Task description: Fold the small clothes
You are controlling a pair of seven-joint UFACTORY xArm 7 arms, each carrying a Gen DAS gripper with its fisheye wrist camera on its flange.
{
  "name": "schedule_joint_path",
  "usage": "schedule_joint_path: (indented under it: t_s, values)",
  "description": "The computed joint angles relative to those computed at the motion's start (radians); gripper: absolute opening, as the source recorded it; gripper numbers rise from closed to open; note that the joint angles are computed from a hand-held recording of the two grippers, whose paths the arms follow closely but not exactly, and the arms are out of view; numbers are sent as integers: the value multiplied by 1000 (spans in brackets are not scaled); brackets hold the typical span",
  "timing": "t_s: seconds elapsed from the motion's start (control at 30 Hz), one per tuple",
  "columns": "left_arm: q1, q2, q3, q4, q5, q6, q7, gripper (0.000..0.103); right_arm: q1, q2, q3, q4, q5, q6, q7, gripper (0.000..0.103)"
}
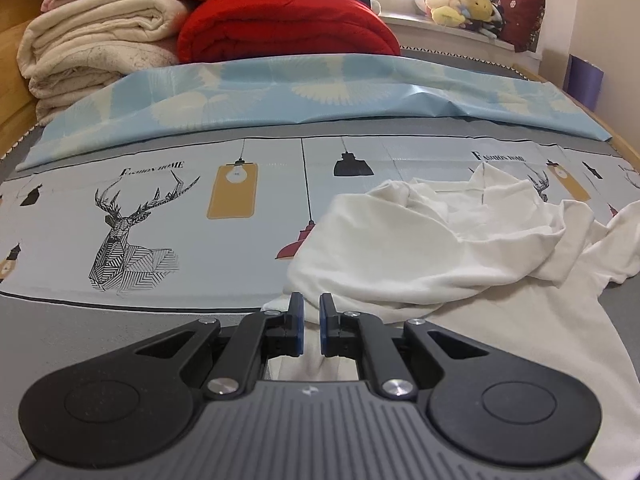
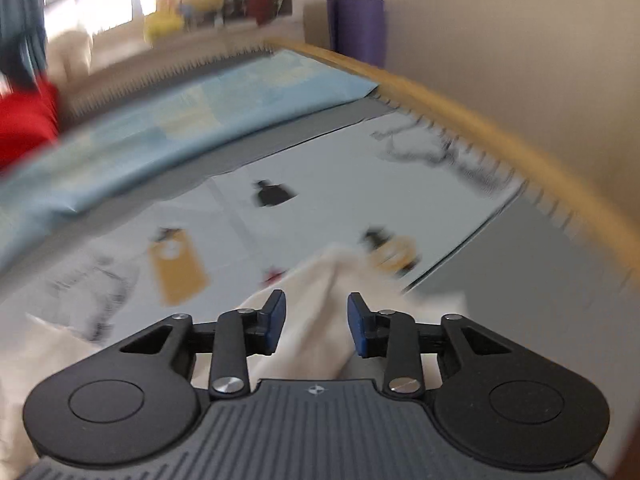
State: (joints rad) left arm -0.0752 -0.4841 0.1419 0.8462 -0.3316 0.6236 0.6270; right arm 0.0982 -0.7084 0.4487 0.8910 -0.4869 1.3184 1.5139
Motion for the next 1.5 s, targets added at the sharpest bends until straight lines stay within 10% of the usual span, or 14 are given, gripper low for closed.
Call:
schedule_joint_path:
  t_s: [0.33,0.63,1.0,1.13,1.3,1.5]
  values:
    - [16,38,3,31,1,-36,-16,8,32,-464,0,-492,185,-239,470,35]
    - [-4,25,-9,8,8,-42,25,8,-77,-656,19,-523,129,-115,415,37]
    - [-22,6,-29,-18,24,-55,9,8,-86,-722,-46,-636,134,-341,378,37]
    - [-21,15,-28,-7,24,-53,-12,9,-166,-660,-93,-638,97,-440,294,0]
    - [-26,17,-31,-5,28,-59,-14,9,-305,-691,56,-515,-49,-427,220,0]
    - [-31,21,-31,3,25,-57,-23,9,-293,-615,149,-418,63,-52,78,0]
